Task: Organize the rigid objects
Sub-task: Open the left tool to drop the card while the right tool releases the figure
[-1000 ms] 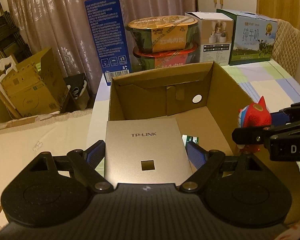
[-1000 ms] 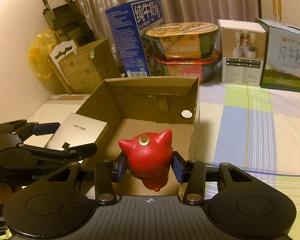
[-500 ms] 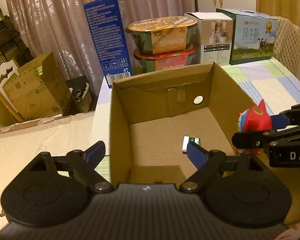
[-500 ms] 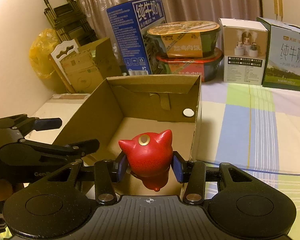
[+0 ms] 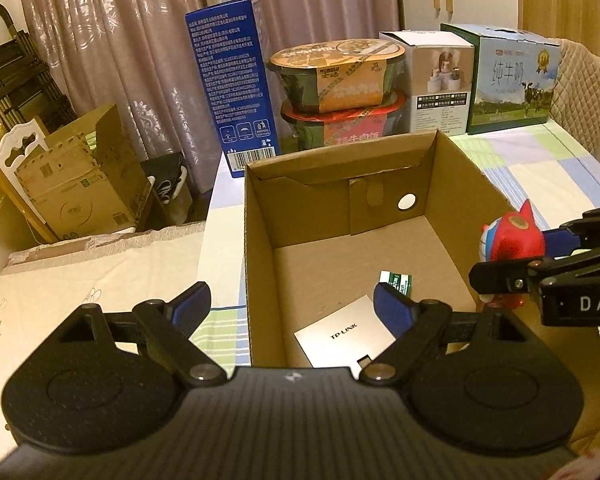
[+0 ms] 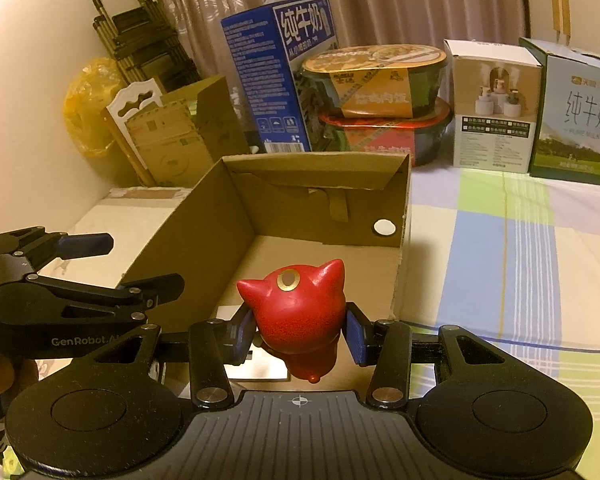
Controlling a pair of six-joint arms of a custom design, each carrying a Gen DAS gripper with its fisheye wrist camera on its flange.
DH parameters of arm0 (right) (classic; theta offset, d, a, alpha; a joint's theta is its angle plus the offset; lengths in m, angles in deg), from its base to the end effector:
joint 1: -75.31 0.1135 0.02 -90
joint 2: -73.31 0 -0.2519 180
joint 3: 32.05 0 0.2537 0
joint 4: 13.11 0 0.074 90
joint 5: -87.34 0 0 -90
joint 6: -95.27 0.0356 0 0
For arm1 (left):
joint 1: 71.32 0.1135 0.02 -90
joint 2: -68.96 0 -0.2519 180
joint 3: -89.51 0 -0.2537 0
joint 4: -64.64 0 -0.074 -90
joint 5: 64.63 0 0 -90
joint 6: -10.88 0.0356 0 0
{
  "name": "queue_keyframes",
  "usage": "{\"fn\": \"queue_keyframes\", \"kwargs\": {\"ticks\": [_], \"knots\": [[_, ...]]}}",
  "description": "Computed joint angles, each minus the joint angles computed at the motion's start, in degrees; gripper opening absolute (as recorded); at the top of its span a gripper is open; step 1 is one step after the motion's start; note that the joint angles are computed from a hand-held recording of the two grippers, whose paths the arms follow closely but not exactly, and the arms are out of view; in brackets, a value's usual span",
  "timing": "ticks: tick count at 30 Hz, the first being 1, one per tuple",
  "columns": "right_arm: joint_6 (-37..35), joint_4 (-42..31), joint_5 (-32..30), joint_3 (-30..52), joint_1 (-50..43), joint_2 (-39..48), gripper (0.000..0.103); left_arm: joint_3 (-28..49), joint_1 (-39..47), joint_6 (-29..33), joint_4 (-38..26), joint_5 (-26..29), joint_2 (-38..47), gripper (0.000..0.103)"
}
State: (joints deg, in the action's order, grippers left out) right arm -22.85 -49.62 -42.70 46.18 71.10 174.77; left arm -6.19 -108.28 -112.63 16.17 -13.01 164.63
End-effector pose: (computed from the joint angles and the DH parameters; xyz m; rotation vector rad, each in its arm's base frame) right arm 0.3549 -0.0032 0.1729 -0.7209 2.2751 0.6524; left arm 0.2888 -0.1897 0.2260 -0.1479 2.3300 0.2994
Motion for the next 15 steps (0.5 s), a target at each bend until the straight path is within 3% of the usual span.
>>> {"fn": "queue_keyframes", "kwargs": {"ticks": [15], "knots": [[0.40, 0.51, 1.35, -0.14, 1.05, -0.01, 0.043, -0.38, -0.31, 0.13, -0.05, 0.02, -0.66, 0.086]]}}
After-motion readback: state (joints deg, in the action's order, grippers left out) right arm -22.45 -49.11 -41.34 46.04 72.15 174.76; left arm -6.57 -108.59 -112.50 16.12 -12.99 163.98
